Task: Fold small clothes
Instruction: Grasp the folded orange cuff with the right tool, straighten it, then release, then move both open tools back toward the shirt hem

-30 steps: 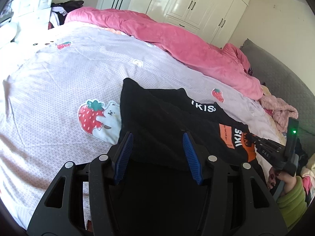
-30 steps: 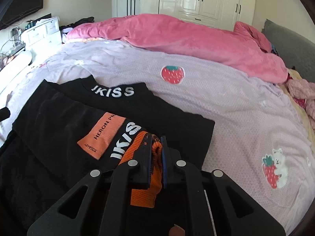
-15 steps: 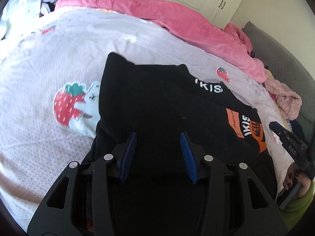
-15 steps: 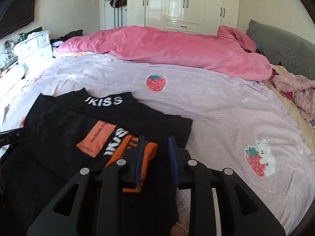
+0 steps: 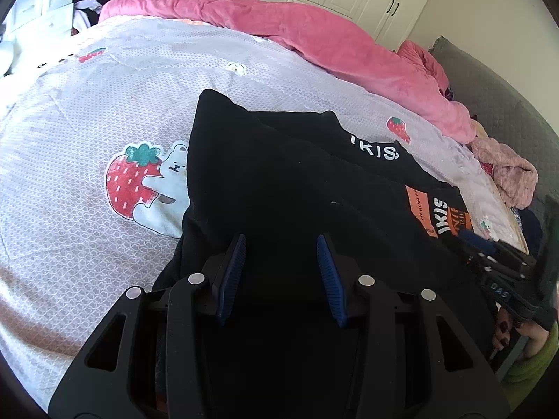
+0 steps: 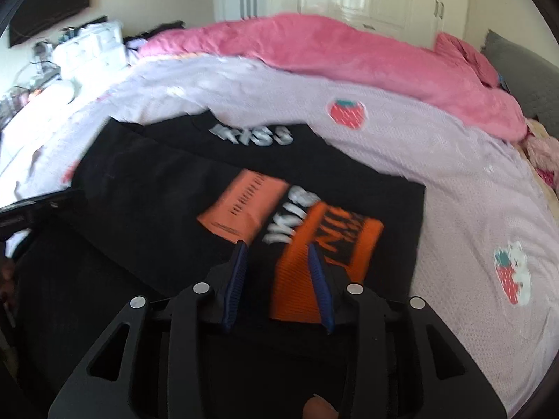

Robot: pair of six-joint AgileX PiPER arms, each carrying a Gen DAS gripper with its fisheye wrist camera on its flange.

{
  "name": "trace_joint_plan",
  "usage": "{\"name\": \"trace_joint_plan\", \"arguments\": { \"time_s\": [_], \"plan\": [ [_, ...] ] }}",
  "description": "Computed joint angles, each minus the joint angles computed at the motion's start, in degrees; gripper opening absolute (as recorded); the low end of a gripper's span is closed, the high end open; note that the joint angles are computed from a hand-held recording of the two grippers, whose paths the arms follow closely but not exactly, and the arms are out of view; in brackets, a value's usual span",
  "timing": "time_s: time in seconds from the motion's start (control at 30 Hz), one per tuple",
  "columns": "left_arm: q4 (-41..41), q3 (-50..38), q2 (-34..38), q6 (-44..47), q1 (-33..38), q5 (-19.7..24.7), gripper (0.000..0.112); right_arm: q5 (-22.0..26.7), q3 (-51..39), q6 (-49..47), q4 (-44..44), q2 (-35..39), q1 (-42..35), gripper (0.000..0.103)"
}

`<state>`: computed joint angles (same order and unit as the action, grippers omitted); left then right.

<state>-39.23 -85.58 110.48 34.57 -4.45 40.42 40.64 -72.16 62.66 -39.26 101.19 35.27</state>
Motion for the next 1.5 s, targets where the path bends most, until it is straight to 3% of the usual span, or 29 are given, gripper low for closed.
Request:
{"name": "trace_joint_plan", "arguments": {
  "time_s": [0.13, 0.47, 0.63, 0.8, 0.9, 1.13, 1.2, 1.33, 1.5],
  "plan": [
    [0.56, -0.17, 0.00, -0.49, -0.25, -0.08, 0.035, -4.82, 3.33, -0.01, 4.14, -1.28, -2.68, 0.038],
    [0.74, 0.43, -0.56, -0.40, -0.24, -0.02, 0.035, -3.47, 4.20, 2.44, 1.80, -3.07, -1.24, 0.044],
    [0.38, 0.91, -0.91, -0.48, -0.17, -0.14, 0.035, -3.43, 5.19, 3.71, 1.25, -4.28, -0.70, 0.052],
    [0.28, 1.47, -1.67, -0.57, -0.05, 0.01, 0.036, -3.24, 5.69, 5.26, 0.48, -5.29, -0.29, 0.068],
    [-0.44, 1.75, -2.14, 0.09, 0.19, 0.56, 0.041, -3.59, 5.80, 5.83, 0.25, -5.83, -0.05, 0.076],
    [0.05, 2.79, -3.83, -0.03, -0.01, 0.39, 0.052, -2.85, 5.18, 6.82, -0.78, -6.15, 0.83, 0.078],
    [0.28, 3.11, -4.32, -0.21, 0.02, 0.21, 0.056, -2.36, 5.21, 7.81, -1.65, -6.36, 1.28, 0.094],
    [1.50, 3.87, -5.44, -1.27, 0.05, -0.83, 0.061, -1.78, 5.41, 9.39, -2.90, -6.99, 1.88, 0.094],
    [3.82, 5.33, -7.34, -3.02, -0.08, -3.11, 0.078, -1.12, 5.52, 9.97, -3.44, -7.58, 2.33, 0.095]
  ]
}}
